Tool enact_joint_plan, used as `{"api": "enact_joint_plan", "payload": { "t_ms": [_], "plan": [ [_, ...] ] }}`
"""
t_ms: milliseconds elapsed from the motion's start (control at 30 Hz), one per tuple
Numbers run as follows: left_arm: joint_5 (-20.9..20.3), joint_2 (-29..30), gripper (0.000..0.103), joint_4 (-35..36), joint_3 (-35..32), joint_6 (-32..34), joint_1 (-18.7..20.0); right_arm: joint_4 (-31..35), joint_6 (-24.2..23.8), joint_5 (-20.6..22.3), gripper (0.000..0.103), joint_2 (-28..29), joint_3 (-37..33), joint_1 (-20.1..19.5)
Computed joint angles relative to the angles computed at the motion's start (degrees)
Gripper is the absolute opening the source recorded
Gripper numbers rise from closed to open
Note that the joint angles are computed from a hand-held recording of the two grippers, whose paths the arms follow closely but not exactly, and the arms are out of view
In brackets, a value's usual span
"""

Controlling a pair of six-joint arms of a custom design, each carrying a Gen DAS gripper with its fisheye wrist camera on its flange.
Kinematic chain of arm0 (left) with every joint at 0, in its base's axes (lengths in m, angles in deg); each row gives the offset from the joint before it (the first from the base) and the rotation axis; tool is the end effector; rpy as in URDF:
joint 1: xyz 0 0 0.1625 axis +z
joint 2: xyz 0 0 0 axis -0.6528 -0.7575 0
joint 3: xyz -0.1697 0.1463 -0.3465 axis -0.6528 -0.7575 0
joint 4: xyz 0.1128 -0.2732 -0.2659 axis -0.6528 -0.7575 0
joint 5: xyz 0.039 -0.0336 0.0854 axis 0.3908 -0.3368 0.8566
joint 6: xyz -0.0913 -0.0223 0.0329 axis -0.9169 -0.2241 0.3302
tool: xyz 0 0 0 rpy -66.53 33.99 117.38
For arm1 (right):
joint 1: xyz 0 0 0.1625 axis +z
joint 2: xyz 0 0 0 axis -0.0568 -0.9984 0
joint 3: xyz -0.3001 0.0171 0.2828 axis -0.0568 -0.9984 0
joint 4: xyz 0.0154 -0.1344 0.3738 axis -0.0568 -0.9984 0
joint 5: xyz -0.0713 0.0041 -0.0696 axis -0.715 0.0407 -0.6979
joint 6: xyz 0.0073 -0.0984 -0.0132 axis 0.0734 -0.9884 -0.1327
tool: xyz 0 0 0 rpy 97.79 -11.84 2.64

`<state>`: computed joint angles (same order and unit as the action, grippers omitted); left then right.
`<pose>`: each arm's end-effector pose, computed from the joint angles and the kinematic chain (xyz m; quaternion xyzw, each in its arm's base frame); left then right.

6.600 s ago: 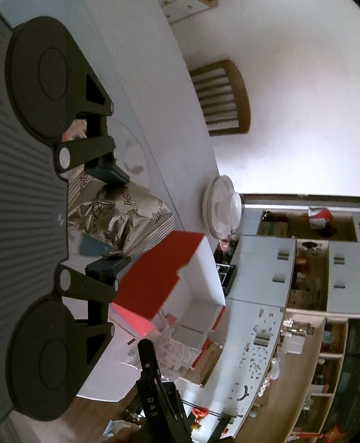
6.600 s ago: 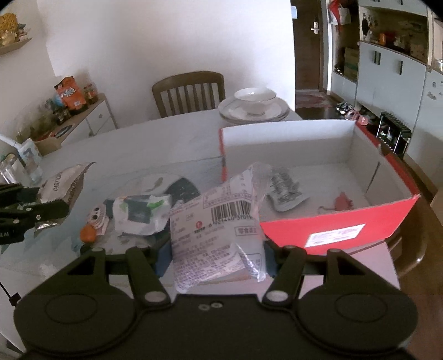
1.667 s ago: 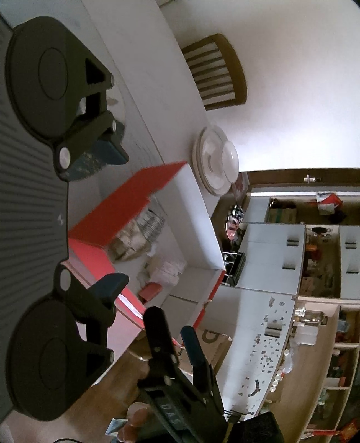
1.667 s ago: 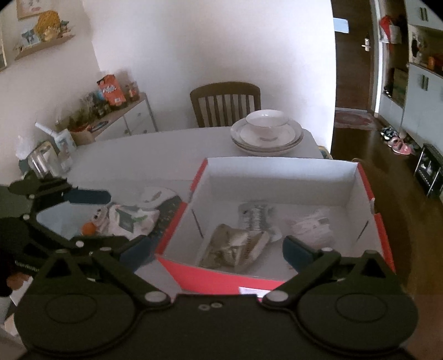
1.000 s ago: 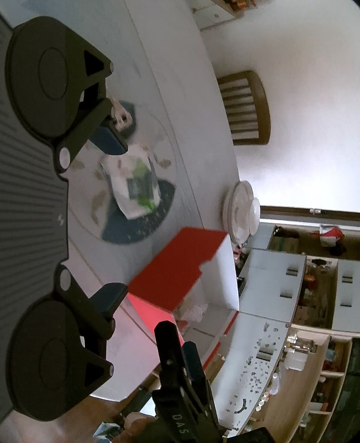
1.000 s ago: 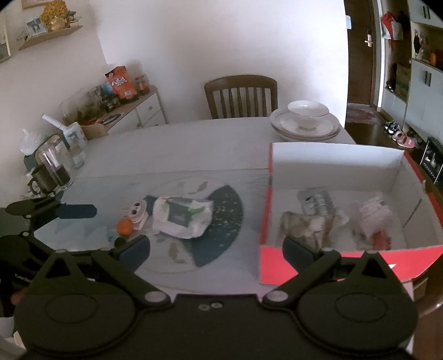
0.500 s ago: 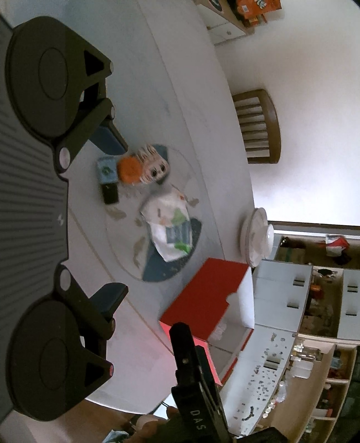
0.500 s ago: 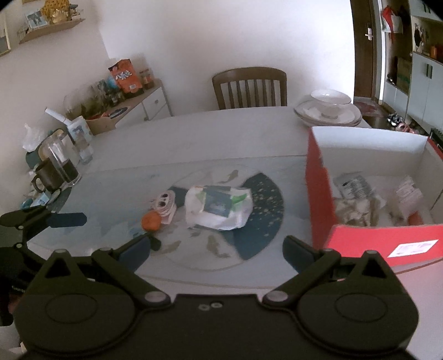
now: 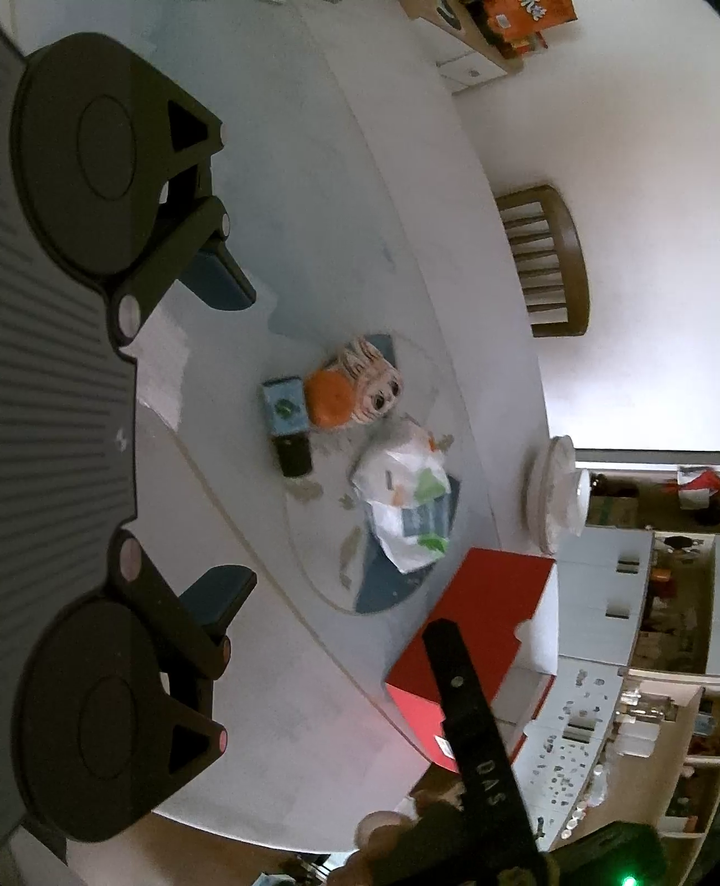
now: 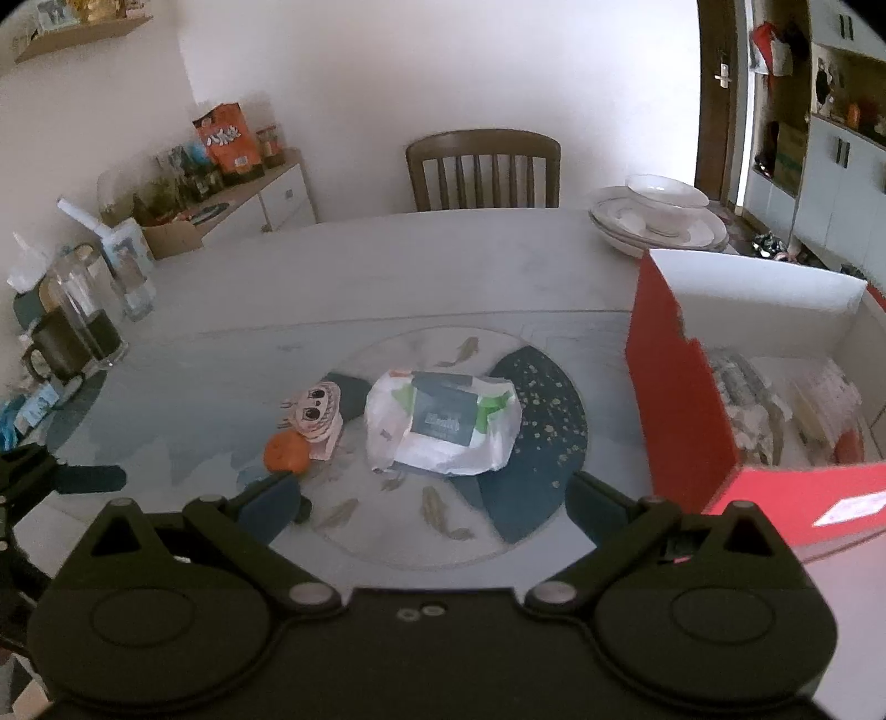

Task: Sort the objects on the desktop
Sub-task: 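Move the right tool toward the white green-labelled bag while the left tool approaches the white tissue, then close the right tool on the white plastic bag while the left tool grasps the white tissue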

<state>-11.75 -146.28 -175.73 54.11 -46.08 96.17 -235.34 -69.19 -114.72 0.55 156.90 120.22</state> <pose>-0.0702 -0.4456 0.3016 0.3091 0.8643 -0.2867 0.2743 0.3375 -0.4968 0.0937 0.2212 -0.8891 0.3111 0.2527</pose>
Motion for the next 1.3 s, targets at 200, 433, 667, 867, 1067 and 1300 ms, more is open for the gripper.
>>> {"api": "enact_joint_plan", "payload": {
  "t_ms": [200, 433, 667, 867, 1067, 1300],
  "plan": [
    [-0.3, 0.2, 0.099, -0.2, -0.1, 1.5, 2.4, 1.1, -1.6, -0.4, 0.102, 2.5, -3.0, -0.7],
    [-1.0, 1.5, 0.099, -0.5, -0.9, 2.9, 4.9, 0.7, -3.4, 0.4, 0.102, 5.3, -6.2, -1.8],
    [-0.9, 2.8, 0.099, 0.0, -1.7, 3.7, 6.8, 1.1, -5.1, 1.0, 0.102, 8.2, -10.2, -3.1],
    [-0.8, 4.0, 0.098, -0.1, -2.4, 3.9, 7.7, 4.0, -5.2, 0.1, 0.102, 10.8, -14.3, -4.1],
    [-0.7, 4.4, 0.088, 0.7, -2.6, 4.0, 8.2, 6.4, -4.9, -0.1, 0.102, 13.3, -17.9, -4.8],
    [-0.4, 4.7, 0.08, 0.5, -2.6, 3.8, 8.2, 7.0, -5.1, -2.0, 0.103, 16.6, -21.5, -5.7]
  ]
}}
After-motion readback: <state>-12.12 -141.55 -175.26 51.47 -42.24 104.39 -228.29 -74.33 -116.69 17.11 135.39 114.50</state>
